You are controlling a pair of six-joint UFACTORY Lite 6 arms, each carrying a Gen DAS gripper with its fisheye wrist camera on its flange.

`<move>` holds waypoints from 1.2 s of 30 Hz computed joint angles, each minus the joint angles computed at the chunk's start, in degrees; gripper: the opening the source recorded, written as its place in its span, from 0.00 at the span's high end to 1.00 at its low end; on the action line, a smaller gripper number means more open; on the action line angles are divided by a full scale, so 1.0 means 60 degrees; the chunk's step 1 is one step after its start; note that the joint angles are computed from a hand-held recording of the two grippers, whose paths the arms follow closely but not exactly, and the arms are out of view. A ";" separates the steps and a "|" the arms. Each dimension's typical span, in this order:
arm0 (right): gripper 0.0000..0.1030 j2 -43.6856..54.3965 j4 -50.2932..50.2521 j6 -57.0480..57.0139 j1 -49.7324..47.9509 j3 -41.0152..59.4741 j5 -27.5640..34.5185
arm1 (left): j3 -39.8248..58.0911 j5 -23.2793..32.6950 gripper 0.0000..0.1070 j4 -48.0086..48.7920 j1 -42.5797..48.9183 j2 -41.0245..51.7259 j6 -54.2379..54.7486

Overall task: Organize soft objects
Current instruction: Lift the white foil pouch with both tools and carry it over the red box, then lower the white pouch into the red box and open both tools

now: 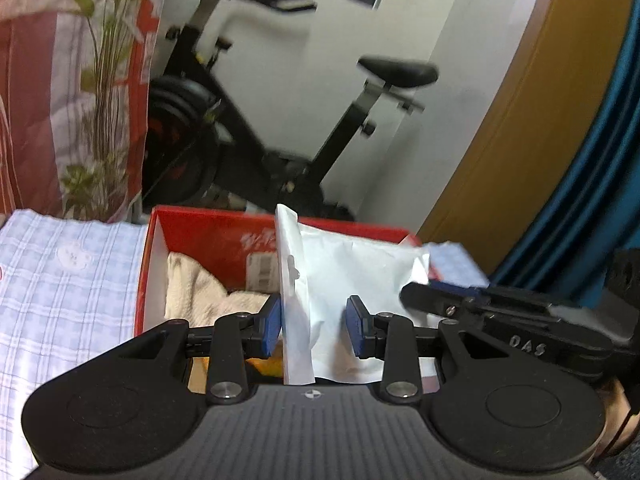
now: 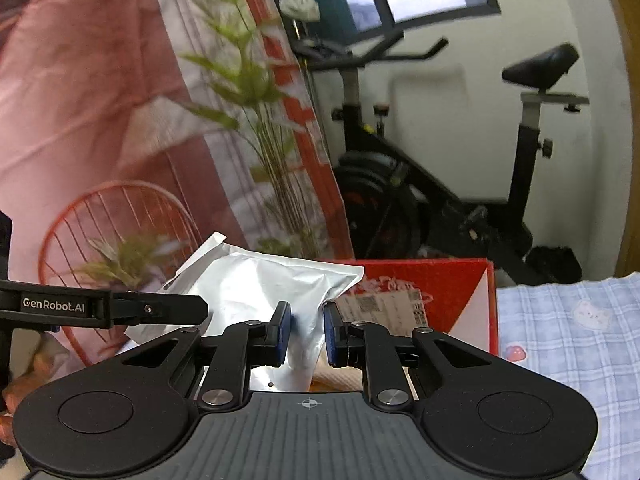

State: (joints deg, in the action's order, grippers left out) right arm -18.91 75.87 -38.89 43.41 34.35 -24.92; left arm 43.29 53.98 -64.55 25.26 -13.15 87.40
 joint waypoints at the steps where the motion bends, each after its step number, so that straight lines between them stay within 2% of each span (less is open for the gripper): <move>1: 0.84 0.0174 -0.0372 0.0274 -0.0228 0.0046 0.0256 | 0.0101 -0.0128 0.67 0.0058 -0.0059 0.0260 0.0022; 5: 0.84 0.0874 -0.3339 0.3362 -0.0976 -0.0024 0.0873 | 0.0732 -0.0239 0.67 0.0339 -0.0122 0.1305 -0.0101; 8: 0.84 0.1277 -0.3848 0.3899 -0.1056 0.0042 0.0935 | 0.0762 -0.0394 0.67 0.0491 -0.0182 0.1571 -0.0088; 13: 0.82 0.1907 -0.3011 0.3022 -0.0917 0.0301 0.0831 | 0.0830 -0.0563 0.67 0.0839 -0.0287 0.1827 -0.0535; 16: 0.81 0.2042 -0.1737 0.1922 -0.0601 0.0302 0.0550 | 0.0920 -0.0461 0.60 0.0973 -0.0005 0.1788 -0.0945; 17: 0.79 0.2057 -0.1097 0.1332 -0.0348 0.0271 0.0217 | 0.0883 -0.0285 0.56 0.0948 0.0182 0.1695 -0.0890; 20: 0.78 0.1915 0.0107 0.0188 0.0308 0.0044 -0.0558 | 0.0653 0.0138 0.55 0.0942 0.0779 0.1208 -0.0395; 31: 0.78 -0.0154 0.2554 -0.0628 0.2681 -0.1659 -0.2658 | -0.0143 0.1839 0.55 0.1226 0.3362 -0.0429 0.1388; 36: 0.76 -0.0766 0.3905 -0.0792 0.4319 -0.2015 -0.4435 | -0.0645 0.2727 0.55 0.1262 0.4863 -0.1213 0.2558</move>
State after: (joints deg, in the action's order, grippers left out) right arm -23.50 99.31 -43.65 69.33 22.25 -51.53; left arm 39.42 70.35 -56.98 54.44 -20.43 102.75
